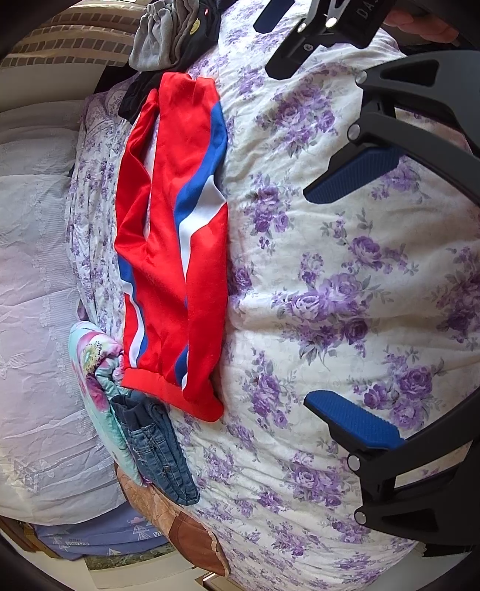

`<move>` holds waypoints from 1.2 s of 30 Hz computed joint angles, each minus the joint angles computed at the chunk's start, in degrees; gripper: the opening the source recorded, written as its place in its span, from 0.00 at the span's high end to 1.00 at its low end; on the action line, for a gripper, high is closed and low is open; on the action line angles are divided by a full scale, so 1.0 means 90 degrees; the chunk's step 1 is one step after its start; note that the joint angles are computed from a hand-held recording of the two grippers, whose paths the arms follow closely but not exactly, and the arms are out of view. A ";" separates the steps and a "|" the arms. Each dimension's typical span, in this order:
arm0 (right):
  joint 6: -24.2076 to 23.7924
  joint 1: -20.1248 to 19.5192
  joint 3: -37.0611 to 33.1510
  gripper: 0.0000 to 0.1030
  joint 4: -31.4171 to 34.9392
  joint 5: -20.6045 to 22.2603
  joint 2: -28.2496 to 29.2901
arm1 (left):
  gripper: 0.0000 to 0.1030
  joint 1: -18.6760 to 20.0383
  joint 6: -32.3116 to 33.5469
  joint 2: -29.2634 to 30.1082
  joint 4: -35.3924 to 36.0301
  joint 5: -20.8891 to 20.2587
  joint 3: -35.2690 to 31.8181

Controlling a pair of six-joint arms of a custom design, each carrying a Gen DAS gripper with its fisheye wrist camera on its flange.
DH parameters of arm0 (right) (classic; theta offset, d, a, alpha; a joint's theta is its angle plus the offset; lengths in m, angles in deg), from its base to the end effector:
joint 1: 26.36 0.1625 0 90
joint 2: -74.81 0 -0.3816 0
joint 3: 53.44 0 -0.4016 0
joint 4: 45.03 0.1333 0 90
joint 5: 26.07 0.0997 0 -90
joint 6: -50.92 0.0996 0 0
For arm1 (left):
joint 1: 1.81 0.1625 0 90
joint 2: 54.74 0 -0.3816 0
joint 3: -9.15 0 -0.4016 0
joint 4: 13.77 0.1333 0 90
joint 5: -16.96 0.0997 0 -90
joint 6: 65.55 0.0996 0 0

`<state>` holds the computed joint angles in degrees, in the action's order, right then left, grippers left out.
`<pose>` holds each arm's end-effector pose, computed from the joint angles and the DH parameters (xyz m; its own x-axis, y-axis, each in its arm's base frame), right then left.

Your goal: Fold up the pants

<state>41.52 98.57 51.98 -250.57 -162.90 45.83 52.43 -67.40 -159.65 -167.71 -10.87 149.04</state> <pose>0.3637 -0.4148 -0.0330 -0.7406 -0.1183 0.6614 -0.5730 0.6253 -0.5298 -0.0194 -0.4058 0.3086 -0.6452 -0.0975 -0.7577 0.4907 0.7072 -0.5089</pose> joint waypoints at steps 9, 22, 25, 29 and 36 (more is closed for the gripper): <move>-0.0433 -0.0073 -0.0005 0.03 -0.0449 0.0201 0.0129 | 0.04 0.0860 0.1355 0.0239 -0.0458 -0.0665 -0.0916; -0.2750 -0.0083 -0.0981 0.03 -0.0309 -0.0107 0.0660 | 0.28 0.2807 0.2125 0.1575 0.1531 -0.3363 -0.3755; -0.2869 -0.0102 -0.1243 0.03 0.0087 0.0059 0.0728 | 0.30 0.3137 0.1977 0.1819 0.1908 -0.4131 -0.4206; -0.3358 -0.0070 -0.1765 0.03 0.0456 0.0318 0.1017 | 0.52 0.3233 0.2098 0.1857 0.2006 -0.4449 -0.4339; -0.4834 0.0020 -0.2855 0.15 0.1157 0.0784 0.1678 | 0.67 0.3247 0.2325 0.1748 0.2174 -0.4827 -0.4396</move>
